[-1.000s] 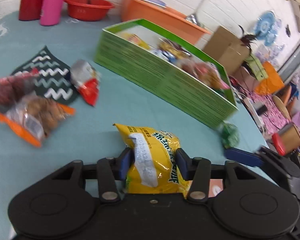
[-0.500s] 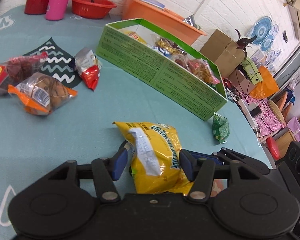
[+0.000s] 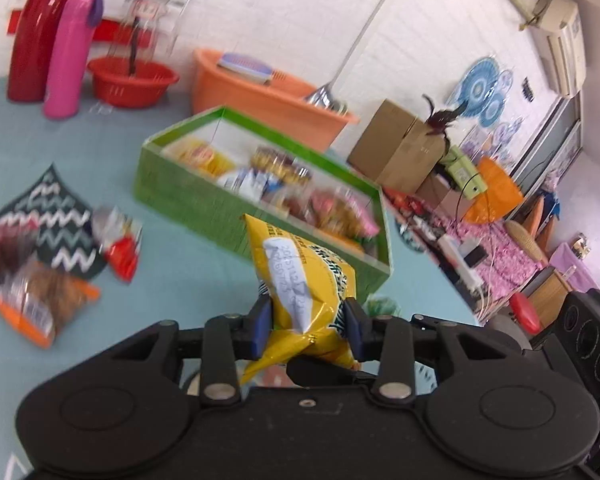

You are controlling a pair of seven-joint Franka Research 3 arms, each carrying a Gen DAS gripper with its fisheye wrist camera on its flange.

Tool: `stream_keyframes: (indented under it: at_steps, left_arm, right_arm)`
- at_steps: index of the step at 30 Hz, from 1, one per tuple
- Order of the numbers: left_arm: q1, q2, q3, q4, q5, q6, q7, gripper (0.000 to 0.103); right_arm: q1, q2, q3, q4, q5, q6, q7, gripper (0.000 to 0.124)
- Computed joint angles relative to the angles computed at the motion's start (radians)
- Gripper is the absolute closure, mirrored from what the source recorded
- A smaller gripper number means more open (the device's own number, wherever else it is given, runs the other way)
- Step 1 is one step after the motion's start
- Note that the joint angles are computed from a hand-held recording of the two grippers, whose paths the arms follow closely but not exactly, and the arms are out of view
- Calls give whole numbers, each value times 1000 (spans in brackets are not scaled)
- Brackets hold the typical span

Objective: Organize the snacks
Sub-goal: 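Lift the yellow bag and lower it into the green box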

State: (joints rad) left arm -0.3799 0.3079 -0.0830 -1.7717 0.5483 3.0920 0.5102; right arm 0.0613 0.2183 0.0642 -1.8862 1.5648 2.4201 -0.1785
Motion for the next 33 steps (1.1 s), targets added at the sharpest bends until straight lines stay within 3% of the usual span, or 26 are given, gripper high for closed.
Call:
stream_keyframes:
  at_steps: [8,12,19,23,24,25,27,28,30,33]
  left_arm:
    - [57,140,-57,232,-74,-9,166,58]
    - [79,228,-86,366,-134,-49,264,59]
    - [141,382,-173,566,-275,-112,456,58]
    - [144,460,-183,676,-340,-162,530,58]
    - [136,474,-169,699,-347,-173,535,56]
    - [116,486,-136,722,-345,-190,520,39]
    - [66,495,-45,752,-323,-239,445,0]
    - [49,491,-11,746,-306,-244,405,0]
    - [41,463,12,696,-280,-224,357,0]
    - [45,417,11,629,-255,-222,321,0]
  right_arm:
    - [-12,83,14,163,63,53,-35,58]
    - [-20,160,37,274,51,91,-9,58]
    - [-37,303,89,462,-64,159,104,58]
    - [-39,372,115,542,-153,196,168,58]
    - [-36,388,122,559,-174,211,173,57]
    - [-29,403,126,574,-202,232,178,55]
    - [1,424,126,588,-264,316,175,37]
    - [14,430,129,587,-284,371,165,21]
    - [-2,430,168,573,-270,428,105,21]
    - [-40,417,204,552,-283,418,126,21]
